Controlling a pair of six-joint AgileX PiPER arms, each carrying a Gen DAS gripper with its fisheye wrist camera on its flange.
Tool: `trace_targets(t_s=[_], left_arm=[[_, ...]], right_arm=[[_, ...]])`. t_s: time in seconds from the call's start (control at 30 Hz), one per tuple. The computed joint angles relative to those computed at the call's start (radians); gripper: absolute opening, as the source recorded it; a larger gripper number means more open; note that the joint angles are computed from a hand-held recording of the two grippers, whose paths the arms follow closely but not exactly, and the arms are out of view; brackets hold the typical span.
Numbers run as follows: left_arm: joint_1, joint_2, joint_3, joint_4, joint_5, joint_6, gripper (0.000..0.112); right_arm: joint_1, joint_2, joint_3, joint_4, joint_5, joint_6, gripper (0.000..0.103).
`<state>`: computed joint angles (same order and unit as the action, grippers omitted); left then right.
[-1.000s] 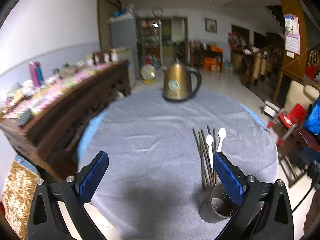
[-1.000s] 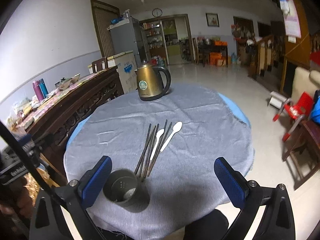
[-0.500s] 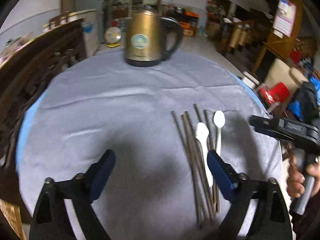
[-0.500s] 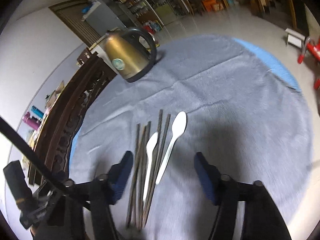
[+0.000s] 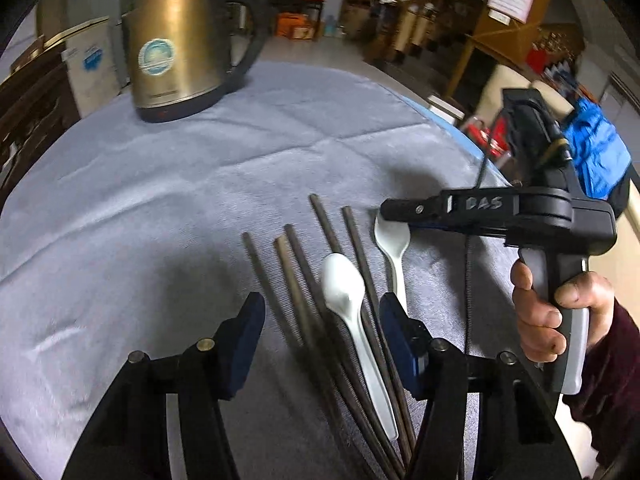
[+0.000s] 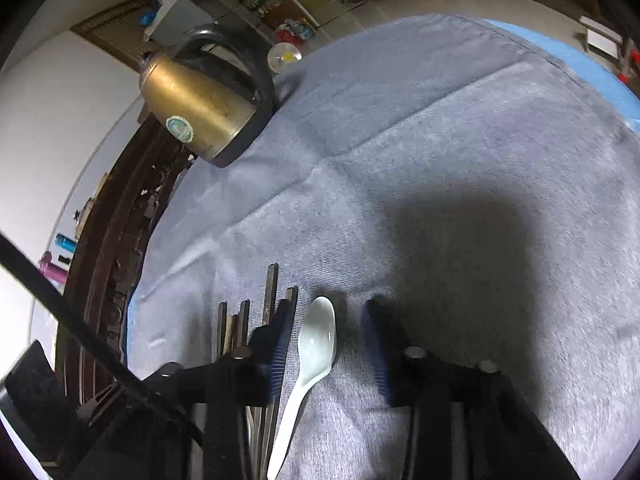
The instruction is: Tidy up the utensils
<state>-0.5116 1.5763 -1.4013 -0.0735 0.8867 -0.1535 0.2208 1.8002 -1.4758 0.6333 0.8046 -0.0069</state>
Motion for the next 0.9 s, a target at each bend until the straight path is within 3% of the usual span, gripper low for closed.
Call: trace_targets(t_s=[0.07,0.2,0.27,0.33,0.63,0.7,0.77,0.9], left_arm=[[-0.004,0.021,-0.021,-0.005,0.008,0.025,0.061],[-0.019,0.096,-0.09,-0.018,0.037,0.07,0.048],[-0.022,0.134,-0.122,-0.025,0.045,0.085,0.031],[-0.025,0.165,-0.151,-0.028,0.061,0.1,0.025],[-0.051,0.166,-0.143,0.021,0.036,0.098,0.024],[-0.063,0.141,-0.123,0.044,0.023,0.072,0.019],[-0.071,0.115,-0.116,0.057,0.016,0.052,0.006],[-0.064,0.07,-0.099,0.055,0.022,0.029,0.005]], right_arm=[[0.015,0.019,-0.02,-0.019,0.009,-0.009,0.003],[0.023,-0.022,0.051,-0.022,-0.065,-0.06,0.003],[0.002,-0.053,0.097,0.019,-0.09,-0.096,0.003],[-0.03,-0.092,0.149,0.084,-0.107,-0.156,0.003],[-0.134,-0.269,0.321,0.22,-0.09,-0.301,0.003],[-0.136,-0.296,0.339,0.225,-0.097,-0.298,0.003],[-0.139,-0.324,0.361,0.235,-0.102,-0.305,0.003],[-0.122,-0.378,0.381,0.197,-0.112,-0.278,0.003]])
